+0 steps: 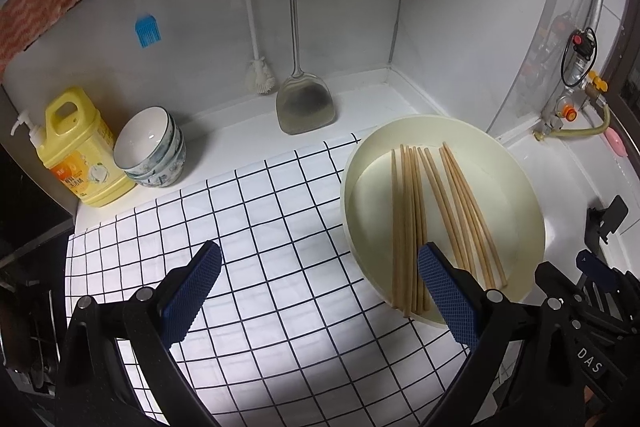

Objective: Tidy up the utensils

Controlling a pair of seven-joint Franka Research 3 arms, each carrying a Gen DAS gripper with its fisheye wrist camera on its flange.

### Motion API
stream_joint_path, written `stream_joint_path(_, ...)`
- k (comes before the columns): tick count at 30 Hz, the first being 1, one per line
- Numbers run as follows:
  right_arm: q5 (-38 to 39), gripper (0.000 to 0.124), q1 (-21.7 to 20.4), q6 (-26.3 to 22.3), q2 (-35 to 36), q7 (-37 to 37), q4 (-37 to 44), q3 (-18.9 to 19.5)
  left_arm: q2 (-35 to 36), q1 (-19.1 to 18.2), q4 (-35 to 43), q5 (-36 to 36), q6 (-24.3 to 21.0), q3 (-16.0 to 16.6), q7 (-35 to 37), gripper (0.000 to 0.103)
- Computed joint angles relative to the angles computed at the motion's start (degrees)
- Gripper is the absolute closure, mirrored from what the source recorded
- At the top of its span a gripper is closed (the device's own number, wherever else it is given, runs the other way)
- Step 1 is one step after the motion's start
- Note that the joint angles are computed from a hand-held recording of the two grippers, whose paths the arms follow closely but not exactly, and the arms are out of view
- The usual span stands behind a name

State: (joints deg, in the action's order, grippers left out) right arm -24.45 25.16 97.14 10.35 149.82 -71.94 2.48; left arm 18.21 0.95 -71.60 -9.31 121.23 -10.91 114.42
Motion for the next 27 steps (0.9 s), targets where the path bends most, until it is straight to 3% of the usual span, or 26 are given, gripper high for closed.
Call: stream_joint_path(27, 0.28, 0.053, 0.29, -0.18, 0.31, -0.02, 0.34, 0.00, -1.09, 0.20, -1.44, -1.73, 0.83, -0.21, 0.86, 0.006)
